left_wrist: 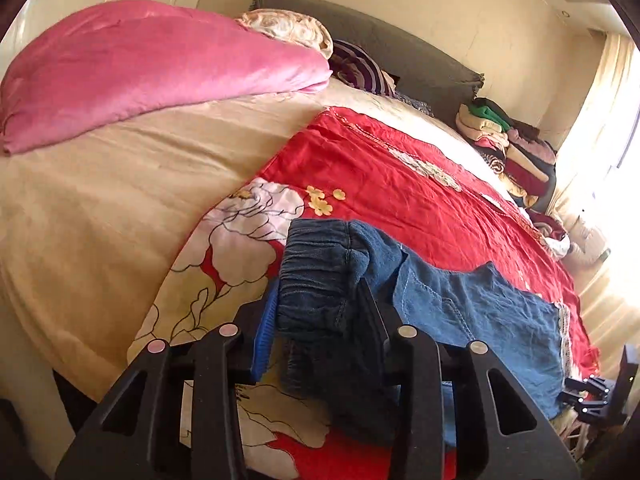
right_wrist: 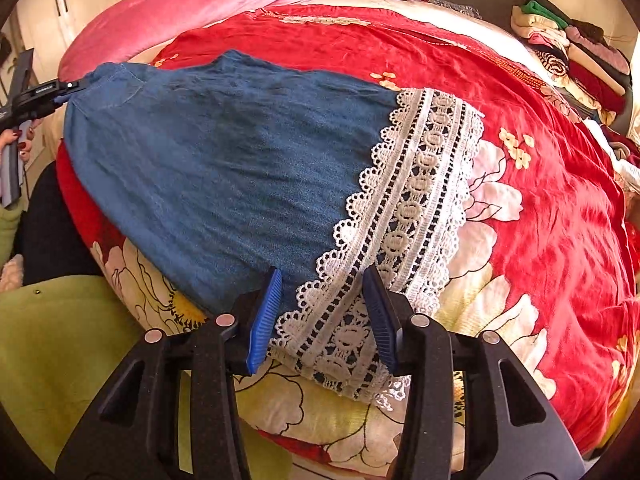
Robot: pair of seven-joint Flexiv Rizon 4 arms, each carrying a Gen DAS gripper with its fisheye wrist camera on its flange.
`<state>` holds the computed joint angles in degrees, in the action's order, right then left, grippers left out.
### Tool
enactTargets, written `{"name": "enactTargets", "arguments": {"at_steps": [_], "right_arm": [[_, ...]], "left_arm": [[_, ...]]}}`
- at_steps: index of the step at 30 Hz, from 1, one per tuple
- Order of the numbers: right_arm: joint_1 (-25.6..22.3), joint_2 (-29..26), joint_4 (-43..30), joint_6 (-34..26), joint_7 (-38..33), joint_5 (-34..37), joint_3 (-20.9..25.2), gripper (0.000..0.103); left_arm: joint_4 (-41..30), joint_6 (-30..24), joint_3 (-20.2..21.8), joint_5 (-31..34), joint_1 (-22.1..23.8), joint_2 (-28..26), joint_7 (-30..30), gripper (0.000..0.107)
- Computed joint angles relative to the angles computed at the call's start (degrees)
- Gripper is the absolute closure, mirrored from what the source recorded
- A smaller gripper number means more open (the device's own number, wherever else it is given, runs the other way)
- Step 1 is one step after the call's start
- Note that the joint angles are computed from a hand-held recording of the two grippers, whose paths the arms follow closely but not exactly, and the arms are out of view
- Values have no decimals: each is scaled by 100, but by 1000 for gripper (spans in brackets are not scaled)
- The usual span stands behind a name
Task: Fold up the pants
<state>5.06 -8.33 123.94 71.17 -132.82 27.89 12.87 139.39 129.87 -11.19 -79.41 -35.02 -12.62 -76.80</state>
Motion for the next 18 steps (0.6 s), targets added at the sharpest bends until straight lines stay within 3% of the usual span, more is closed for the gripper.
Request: {"name": "enactTargets", "arguments": {"at_steps": [2, 3, 5, 6, 9, 12, 14, 16, 18], "right_arm": [[23, -17, 29, 36, 27, -26, 2, 63], [28, -15, 36, 43, 40, -41, 4, 63], [-67, 48, -57, -148, -122, 150, 41, 62], [-170, 120, -160, -322, -330, 445, 62, 61], [-335, 303, -428, -620, -737, 1172, -89, 61], [-307, 401, -475, -579, -721, 1319, -285, 61], [-261, 456, -417, -519, -717, 1240, -348, 64], [-230, 506, -400, -622, -839, 1281, -375, 78], [-167, 534, -363, -666, -908, 1265, -388, 83]], "left_arm": [[-215, -132, -106, -617, -30, -115, 625, 65], [-194, -175, -126, -620, 4, -147, 585, 64], [100, -204, -14, 15, 46, -46, -184, 61], [140, -131, -6, 42, 9, -7, -264, 59], [-100, 647, -224, -881, -328, 27, 545, 46], [-199, 1029, -315, -763, -458, 119, 708, 42], [-390, 805, -377, -397, -468, 103, 926, 40], [-543, 393, -370, 54, -424, 38, 976, 40], [-917, -125, -400, 251, -404, -192, 1361, 40]]}}
